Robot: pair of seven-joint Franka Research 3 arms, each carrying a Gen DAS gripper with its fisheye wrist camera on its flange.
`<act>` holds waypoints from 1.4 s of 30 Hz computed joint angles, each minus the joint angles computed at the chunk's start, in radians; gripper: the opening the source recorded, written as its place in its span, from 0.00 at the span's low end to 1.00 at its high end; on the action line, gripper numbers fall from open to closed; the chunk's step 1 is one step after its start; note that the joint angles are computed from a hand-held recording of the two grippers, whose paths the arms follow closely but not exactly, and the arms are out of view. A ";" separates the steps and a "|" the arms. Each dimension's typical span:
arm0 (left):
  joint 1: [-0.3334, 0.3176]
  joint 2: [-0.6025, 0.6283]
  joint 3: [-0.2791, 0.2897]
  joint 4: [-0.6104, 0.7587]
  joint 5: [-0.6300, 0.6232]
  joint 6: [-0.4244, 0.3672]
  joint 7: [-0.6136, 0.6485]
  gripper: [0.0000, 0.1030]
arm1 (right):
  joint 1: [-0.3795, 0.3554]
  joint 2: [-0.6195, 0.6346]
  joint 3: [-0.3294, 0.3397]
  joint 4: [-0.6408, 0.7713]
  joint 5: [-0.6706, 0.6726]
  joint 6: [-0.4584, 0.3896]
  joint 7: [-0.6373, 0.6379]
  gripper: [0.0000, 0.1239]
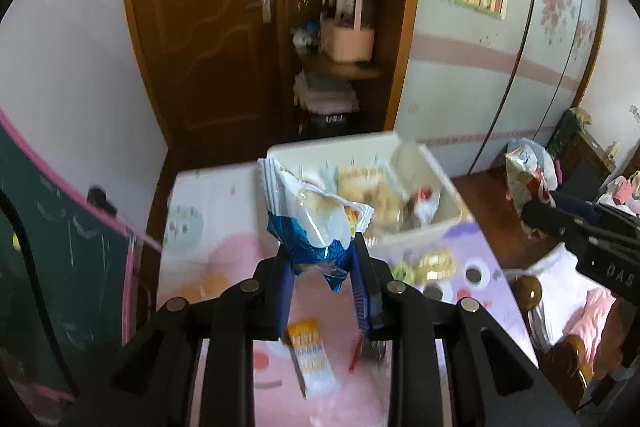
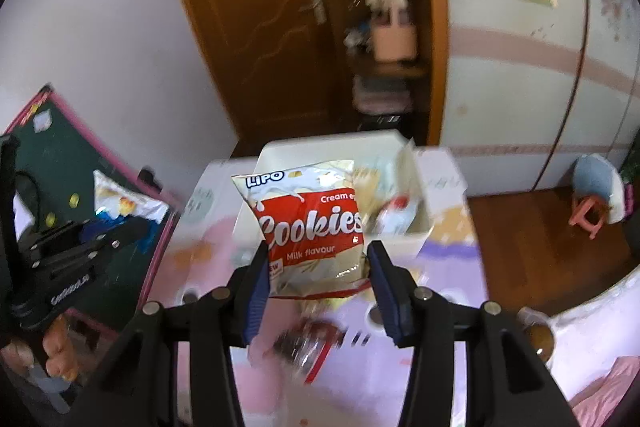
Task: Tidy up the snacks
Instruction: 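Carry pastry to basket with left tool while right tool carries Cookies bag, then open both tools to drop pastry and Cookies bag into the basket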
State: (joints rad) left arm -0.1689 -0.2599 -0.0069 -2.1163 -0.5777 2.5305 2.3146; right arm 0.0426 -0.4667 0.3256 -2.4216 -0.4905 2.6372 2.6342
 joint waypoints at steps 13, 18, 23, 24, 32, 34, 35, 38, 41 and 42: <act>0.041 0.234 -0.089 0.338 -0.025 -0.047 0.006 0.23 | -0.065 0.172 -0.039 0.256 -0.215 -0.048 0.103 0.39; 0.070 0.314 -0.138 0.427 0.008 -0.055 -0.006 0.23 | -0.018 0.250 -0.092 0.323 -0.253 -0.066 0.108 0.39; 0.096 0.387 -0.176 0.496 0.033 -0.069 -0.025 0.23 | 0.035 0.313 -0.151 0.363 -0.276 -0.066 0.114 0.39; 0.101 0.402 -0.183 0.511 0.037 -0.075 -0.029 0.23 | 0.045 0.321 -0.163 0.367 -0.274 -0.065 0.113 0.39; 0.119 0.516 -0.229 0.598 0.120 -0.092 -0.079 0.23 | 0.102 0.411 -0.233 0.415 -0.255 -0.078 0.092 0.40; 0.120 0.541 -0.237 0.613 0.146 -0.092 -0.095 0.23 | 0.116 0.431 -0.247 0.423 -0.242 -0.078 0.083 0.41; 0.124 0.546 -0.241 0.611 0.152 -0.092 -0.097 0.24 | 0.122 0.441 -0.254 0.428 -0.233 -0.079 0.074 0.41; 0.120 0.574 -0.246 0.619 0.195 -0.083 -0.128 0.25 | 0.137 0.472 -0.274 0.439 -0.207 -0.078 0.048 0.42; 0.115 0.598 -0.247 0.621 0.243 -0.064 -0.166 0.30 | 0.146 0.506 -0.294 0.447 -0.143 -0.070 0.002 0.42; 0.116 0.603 -0.249 0.618 0.252 -0.057 -0.176 0.40 | 0.149 0.512 -0.301 0.446 -0.128 -0.066 -0.006 0.42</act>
State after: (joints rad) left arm -0.0525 0.3430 -0.2561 -1.4988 -0.3260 2.4734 2.1390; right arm 0.1917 0.0453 0.0247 -1.9759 -0.6182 2.5717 2.6285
